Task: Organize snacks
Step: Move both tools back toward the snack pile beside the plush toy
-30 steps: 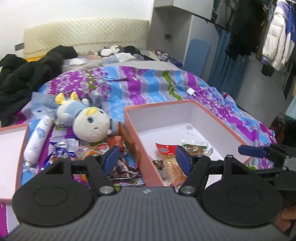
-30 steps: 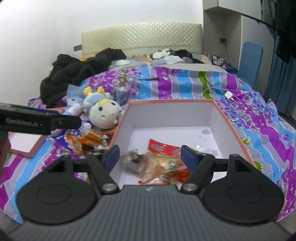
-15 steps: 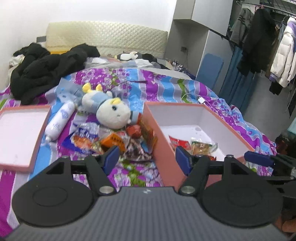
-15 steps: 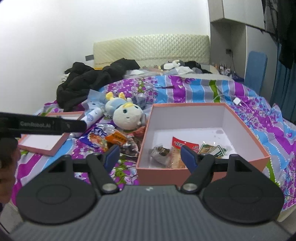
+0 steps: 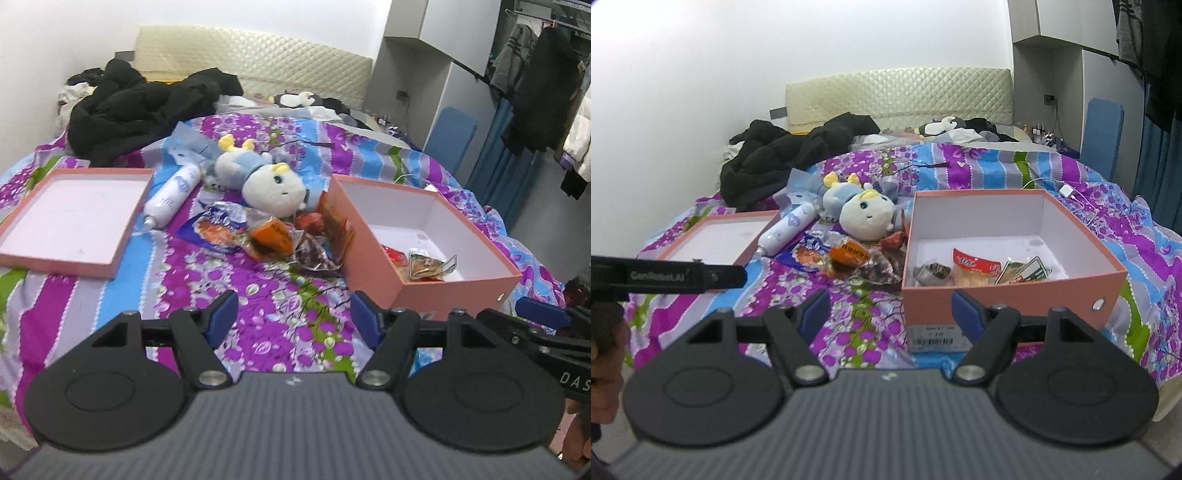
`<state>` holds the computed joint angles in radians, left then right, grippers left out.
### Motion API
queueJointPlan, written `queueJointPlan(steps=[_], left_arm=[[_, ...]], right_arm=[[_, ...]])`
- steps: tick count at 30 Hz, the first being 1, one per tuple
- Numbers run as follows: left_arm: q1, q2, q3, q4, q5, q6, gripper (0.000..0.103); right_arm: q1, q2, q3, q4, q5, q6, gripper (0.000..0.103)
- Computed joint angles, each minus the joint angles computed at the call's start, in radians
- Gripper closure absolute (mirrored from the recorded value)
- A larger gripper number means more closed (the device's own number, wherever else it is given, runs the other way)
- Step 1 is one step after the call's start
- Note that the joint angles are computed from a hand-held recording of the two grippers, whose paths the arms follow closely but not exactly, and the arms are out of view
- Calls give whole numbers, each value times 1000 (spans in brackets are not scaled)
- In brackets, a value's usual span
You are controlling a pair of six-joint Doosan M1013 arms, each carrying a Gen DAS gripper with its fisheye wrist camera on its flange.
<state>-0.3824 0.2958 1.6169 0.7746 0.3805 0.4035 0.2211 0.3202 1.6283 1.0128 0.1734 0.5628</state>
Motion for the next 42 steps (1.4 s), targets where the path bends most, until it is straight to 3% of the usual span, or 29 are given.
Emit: queueJointPlan(steps=[8,14,21,26,32,36,42], left_arm=[[-10,-25,44,-42,12,3,31],[11,-15,45,-161,-18,64,31],[46,23,25,-323,-40,166,31],[73,55,5,-359,-51,179,31],[114,108,-45,-433,-59,217,32],[142,155,-96,-526,-55,288,32],[182,244,-199,-673,-36,411,32]], right_arm=[[14,-14,28,1,3,-16,29],[19,-1,18,-128,11,95,29],[27,25,-4,-257,21,189,29],[45,55,-32,-326,14,201,29],[67,103,-86,-280,-2,80,29],[75,150,-145,-307,15,83,29],[93,237,-258,-592,46,306,30]])
